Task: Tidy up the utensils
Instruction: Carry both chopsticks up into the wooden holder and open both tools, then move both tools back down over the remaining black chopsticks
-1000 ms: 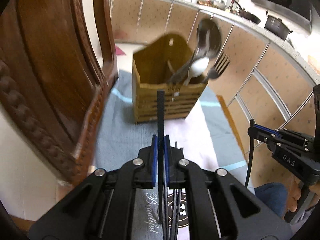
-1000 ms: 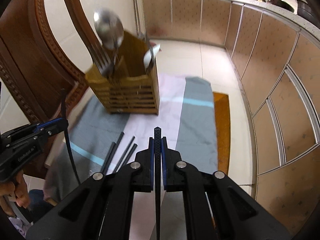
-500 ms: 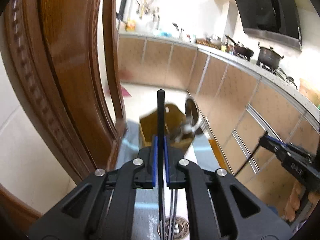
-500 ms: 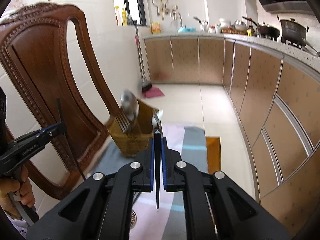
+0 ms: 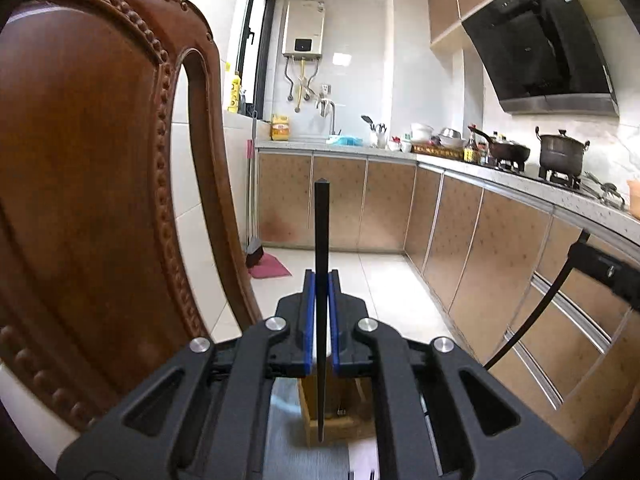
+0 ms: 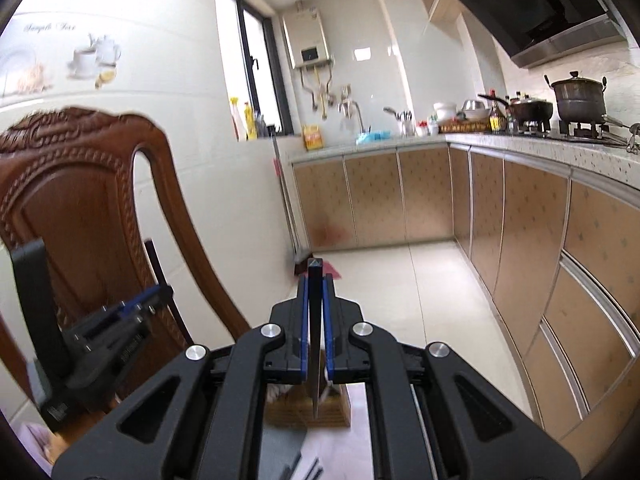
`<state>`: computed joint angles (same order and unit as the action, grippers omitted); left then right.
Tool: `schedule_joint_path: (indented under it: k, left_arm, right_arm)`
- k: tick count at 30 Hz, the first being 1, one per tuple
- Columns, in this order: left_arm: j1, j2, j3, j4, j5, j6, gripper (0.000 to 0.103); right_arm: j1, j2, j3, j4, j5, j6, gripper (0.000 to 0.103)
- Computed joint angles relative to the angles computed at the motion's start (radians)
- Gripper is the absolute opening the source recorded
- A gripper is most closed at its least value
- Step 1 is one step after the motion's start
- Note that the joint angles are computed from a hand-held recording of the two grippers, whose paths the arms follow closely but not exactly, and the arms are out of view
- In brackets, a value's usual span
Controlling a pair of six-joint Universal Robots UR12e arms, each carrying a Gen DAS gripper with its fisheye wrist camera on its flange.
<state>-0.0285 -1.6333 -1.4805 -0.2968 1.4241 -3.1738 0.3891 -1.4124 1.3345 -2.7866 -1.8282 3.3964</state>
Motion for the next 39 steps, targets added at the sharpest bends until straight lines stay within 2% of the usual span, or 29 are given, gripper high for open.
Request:
schedule_joint_path:
  k: [4, 8, 15, 22, 25, 27, 29, 33, 37, 39]
  left_arm:
    - [-0.013, -0.045, 0.027, 0.035, 0.046, -0.037, 0.006]
    - [-0.009, -0.085, 0.033, 0.087, 0.046, -0.086, 0.006]
    - [-0.008, -0.132, 0.031, 0.075, 0.037, -0.117, 0.006]
    - [-0.006, -0.134, 0.016, 0.036, 0.037, -0.123, 0.007]
    - [-0.003, -0.124, 0.006, 0.023, 0.025, -0.125, 0.01]
    - [-0.007, -0.113, -0.004, 0.025, 0.038, -0.111, 0.015]
    - [-0.008, -0.1, -0.018, 0.03, 0.04, -0.096, 0.03]
    - [-0.006, -0.053, -0.064, 0.022, 0.046, -0.075, 0.036]
    - [0.013, 0.019, -0.14, -0.017, 0.021, -0.083, 0.041]
    - [0.021, 0.055, -0.18, -0.068, -0.001, -0.061, 0.043]
  right_arm:
    - [-0.01, 0.044, -0.043, -0.019, -0.017, 0.01, 0.007]
    - [-0.038, 0.072, -0.046, -0.027, 0.051, 0.083, 0.007]
    - [-0.056, 0.115, -0.04, -0.008, 0.121, 0.13, 0.007]
    - [-0.05, 0.127, -0.036, 0.042, 0.13, 0.104, 0.007]
    - [-0.048, 0.12, -0.032, 0.072, 0.125, 0.108, 0.008]
    - [-0.045, 0.112, -0.025, 0.085, 0.118, 0.11, 0.017]
    - [-0.041, 0.099, -0.012, 0.085, 0.106, 0.114, 0.027]
    - [-0.026, 0.063, 0.021, 0.073, 0.068, 0.09, 0.041]
    - [-0.003, 0.011, 0.081, 0.05, -0.002, 0.064, 0.047]
    - [0.009, -0.017, 0.117, 0.036, -0.046, 0.058, 0.047]
